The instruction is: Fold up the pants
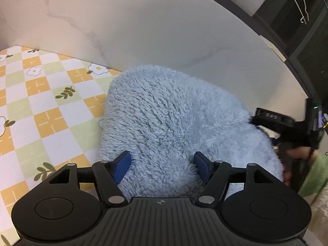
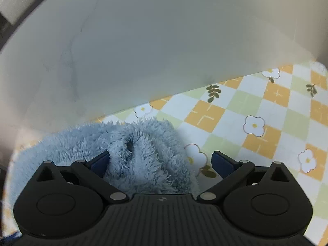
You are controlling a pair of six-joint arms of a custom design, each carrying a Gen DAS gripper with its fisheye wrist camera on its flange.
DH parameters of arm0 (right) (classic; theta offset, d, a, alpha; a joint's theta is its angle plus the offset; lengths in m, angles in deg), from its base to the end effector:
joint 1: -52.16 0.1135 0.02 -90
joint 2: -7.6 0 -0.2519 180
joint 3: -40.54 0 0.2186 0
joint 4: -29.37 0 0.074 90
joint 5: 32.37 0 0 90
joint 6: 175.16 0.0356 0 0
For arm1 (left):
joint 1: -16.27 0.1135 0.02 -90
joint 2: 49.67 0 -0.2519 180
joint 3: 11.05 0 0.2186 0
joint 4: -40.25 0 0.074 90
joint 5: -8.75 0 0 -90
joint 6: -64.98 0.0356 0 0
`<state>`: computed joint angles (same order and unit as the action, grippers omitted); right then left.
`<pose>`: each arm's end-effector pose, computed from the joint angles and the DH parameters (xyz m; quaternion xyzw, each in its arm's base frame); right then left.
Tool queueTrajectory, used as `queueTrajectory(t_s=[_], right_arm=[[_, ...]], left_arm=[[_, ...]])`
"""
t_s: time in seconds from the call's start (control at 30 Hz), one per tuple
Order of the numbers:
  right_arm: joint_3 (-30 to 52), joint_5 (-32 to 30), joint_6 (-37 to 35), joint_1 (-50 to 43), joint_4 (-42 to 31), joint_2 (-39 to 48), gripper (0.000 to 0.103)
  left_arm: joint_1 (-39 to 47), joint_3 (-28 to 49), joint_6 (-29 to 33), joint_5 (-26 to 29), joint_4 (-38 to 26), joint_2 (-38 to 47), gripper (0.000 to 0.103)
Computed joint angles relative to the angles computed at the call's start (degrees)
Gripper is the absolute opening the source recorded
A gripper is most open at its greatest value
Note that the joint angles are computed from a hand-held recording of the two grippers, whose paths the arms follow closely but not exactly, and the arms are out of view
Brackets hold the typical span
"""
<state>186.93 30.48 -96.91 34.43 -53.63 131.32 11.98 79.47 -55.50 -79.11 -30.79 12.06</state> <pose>0.3991 -0.1106 0.3155 -0.0110 0.9415 0.1561 0.2984 0.1728 -0.0143 0.3670 -0.1998 0.8922 -0.1372 0.3811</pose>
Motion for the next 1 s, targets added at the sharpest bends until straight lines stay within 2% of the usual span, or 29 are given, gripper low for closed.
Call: queueTrajectory(t_s=[0.1,0.13,0.27,0.37,0.43,0.53,0.57,0.63,0.8,0.9,1.0], right_arm=[[6.35,-6.27,-4.66,-2.99,-6.21,0.08,0.101],[6.05,-7.84,-6.94,-4.0,-6.94,-1.29,0.101],[0.91,-11.3,-16.21,-5.94,-9.12,-8.72,0.102],[-5.27,-12.22,-22.56,-6.19,-11.67,-12.92,0.103],[-12.9,-9.8,-25.16,-5.29,-9.11,-15.82,0.103],[-24.38,-3.46,-24.67,-4.01,0.99,-19.57,0.103],[-25.63,-4.41,-24.77,-4.85,2.71,-18.82,0.103],[-22.91,-6.01,-23.13,-6.2,1.65,-14.6,0.103],[-11.11,-10.21,-22.53,-8.28,-7.19,-2.37,0.103],[-2.66,-13.0,-23.19,-8.96,-14.24,4.6,0.103],[2.73,-14.25,-23.59,-8.72,-18.4,8.98,0.103]], left_arm=[[2.92,0.68,0.21,3.36,-0.13,0.6,0.076],[4.25,0.77,0.35,4.79,-0.1,0.73,0.079],[6.99,1.47,0.83,8.51,-0.36,1.6,0.082],[5.49,1.61,0.43,8.06,-0.05,2.49,0.083],[3.72,1.68,0.6,6.65,0.0,2.94,0.084],[2.41,1.6,1.35,5.47,-0.11,3.27,0.085],[2.54,1.59,1.62,5.62,-0.17,3.38,0.085],[3.37,1.78,2.28,6.55,-0.39,3.74,0.086],[9.13,2.27,4.59,12.05,-0.3,4.06,0.087],[12.83,1.97,5.36,12.66,-1.37,3.86,0.089],[19.11,-0.52,6.0,18.92,-1.81,4.41,0.091]])
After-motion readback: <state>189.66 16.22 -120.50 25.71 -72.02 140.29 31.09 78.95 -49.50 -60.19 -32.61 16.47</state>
